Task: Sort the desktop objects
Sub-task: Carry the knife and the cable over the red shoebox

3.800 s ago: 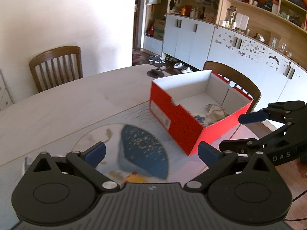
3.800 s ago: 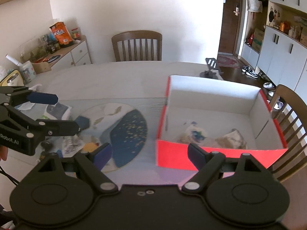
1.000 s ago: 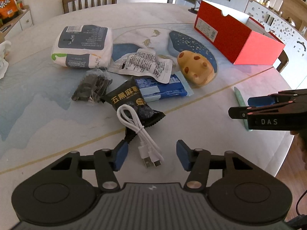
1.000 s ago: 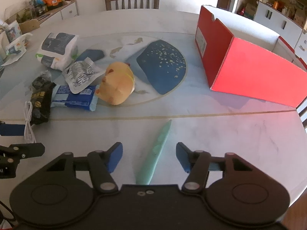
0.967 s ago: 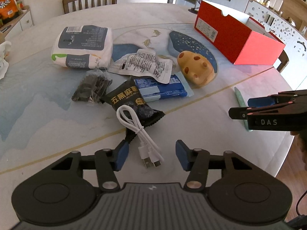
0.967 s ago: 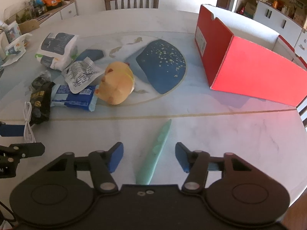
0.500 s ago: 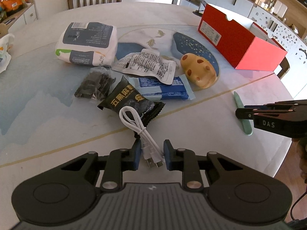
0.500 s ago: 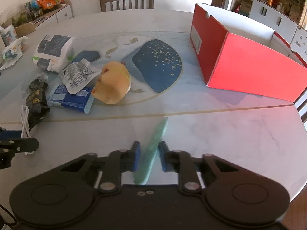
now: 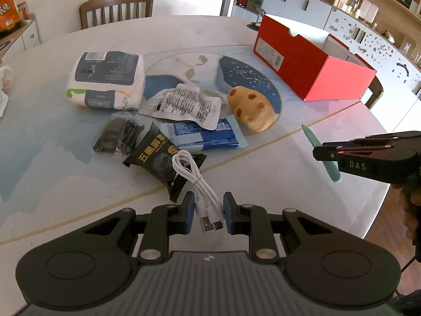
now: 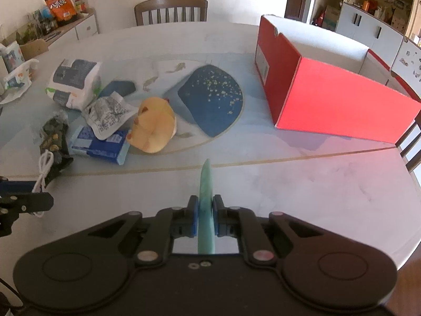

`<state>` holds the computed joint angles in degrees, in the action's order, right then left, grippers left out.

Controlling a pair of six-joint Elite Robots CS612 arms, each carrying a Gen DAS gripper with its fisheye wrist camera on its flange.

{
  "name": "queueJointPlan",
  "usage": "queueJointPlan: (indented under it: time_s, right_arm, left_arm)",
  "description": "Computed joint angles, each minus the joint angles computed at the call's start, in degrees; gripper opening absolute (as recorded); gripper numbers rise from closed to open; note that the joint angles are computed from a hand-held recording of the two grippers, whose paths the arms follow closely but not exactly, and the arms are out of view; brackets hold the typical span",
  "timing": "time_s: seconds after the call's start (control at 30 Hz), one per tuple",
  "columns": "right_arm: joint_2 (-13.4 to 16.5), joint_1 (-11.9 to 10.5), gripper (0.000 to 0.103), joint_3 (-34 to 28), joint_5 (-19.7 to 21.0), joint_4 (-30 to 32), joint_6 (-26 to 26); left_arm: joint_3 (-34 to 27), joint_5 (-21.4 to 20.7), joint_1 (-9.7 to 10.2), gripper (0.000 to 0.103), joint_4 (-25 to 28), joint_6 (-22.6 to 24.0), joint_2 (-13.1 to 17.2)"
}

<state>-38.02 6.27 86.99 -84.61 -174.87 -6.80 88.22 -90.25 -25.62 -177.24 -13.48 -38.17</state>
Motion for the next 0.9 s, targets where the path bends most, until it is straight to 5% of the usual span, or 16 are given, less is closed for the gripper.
queueJointPlan:
  time_s: [0.9]
  right_arm:
    - [-3.66, -2.2, 0.01, 2.21, 3.96, -4.87, 2.99]
  left_arm:
    - [-3.95, -0.4, -0.95, 0.022, -2.94, 5.2, -0.18]
